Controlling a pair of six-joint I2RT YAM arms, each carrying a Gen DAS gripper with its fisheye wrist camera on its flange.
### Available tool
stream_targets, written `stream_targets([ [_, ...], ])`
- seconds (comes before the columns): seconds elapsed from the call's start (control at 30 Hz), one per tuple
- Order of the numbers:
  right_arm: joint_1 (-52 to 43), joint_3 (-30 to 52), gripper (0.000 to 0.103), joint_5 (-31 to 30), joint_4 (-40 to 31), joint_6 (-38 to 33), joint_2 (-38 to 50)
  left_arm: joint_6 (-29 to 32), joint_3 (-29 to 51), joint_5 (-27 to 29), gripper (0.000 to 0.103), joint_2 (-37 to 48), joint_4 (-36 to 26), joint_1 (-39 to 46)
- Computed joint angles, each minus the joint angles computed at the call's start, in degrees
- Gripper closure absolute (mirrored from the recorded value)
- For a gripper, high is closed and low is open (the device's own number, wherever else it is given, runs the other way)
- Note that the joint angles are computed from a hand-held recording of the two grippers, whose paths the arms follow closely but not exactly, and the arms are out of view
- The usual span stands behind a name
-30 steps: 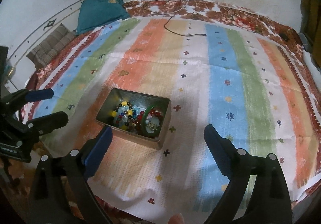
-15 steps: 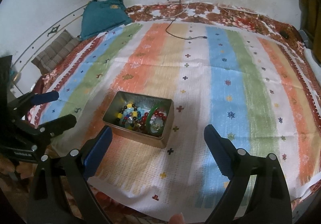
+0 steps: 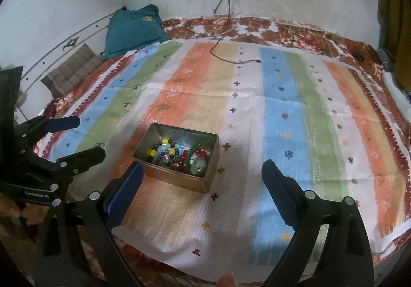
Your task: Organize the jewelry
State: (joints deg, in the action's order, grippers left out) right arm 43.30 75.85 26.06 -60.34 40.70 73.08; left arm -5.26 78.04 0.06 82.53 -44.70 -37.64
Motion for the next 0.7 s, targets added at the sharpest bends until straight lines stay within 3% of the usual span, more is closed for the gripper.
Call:
stream_targets([
  [0.7, 2.5, -0.9, 0.008, 3.2, 0.2, 0.3, -1.2, -0.4, -2.4, -0.6, 0.006, -2.9, 3.2, -0.7],
])
